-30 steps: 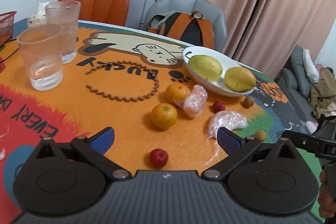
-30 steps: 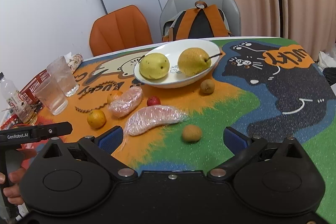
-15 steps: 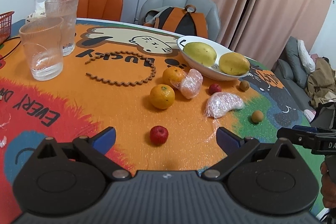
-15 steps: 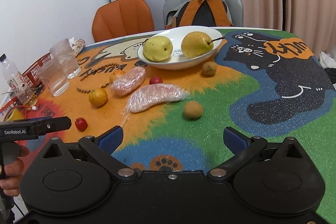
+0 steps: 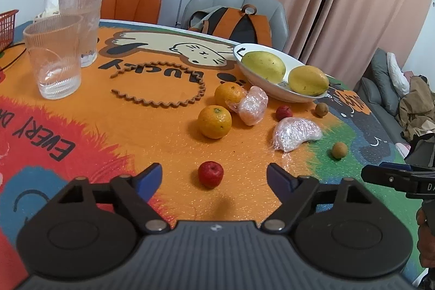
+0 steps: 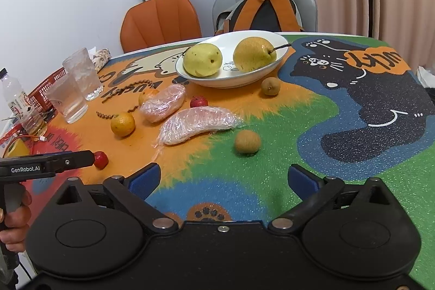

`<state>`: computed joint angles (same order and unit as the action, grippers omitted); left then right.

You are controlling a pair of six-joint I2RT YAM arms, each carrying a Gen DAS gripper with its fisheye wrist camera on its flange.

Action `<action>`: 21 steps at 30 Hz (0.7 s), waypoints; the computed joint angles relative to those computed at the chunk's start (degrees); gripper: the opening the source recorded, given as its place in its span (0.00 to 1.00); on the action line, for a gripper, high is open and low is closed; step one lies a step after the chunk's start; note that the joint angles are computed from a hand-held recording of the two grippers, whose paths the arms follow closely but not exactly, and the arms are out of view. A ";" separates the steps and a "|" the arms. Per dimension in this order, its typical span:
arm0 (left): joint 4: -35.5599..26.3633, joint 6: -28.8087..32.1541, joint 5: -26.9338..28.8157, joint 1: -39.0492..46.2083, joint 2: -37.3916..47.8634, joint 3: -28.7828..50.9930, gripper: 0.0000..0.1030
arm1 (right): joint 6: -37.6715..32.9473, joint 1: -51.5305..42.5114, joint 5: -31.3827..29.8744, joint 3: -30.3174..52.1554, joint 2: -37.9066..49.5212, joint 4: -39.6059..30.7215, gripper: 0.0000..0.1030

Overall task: Organize fruits
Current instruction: 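Grasp the small red fruit with the left tool while the right tool grasps a brown kiwi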

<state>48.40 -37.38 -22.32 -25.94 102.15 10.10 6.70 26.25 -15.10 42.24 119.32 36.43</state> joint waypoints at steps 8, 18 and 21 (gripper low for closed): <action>2.26 0.03 1.48 1.62 4.64 1.91 0.65 | -0.28 0.12 0.09 3.41 2.46 -1.69 0.92; 5.40 1.18 3.01 3.30 8.74 3.28 0.39 | 0.20 0.49 1.03 8.38 6.33 -3.47 0.73; 6.00 1.72 3.18 3.69 9.09 3.04 0.24 | 0.35 0.74 0.82 9.97 7.44 -4.22 0.72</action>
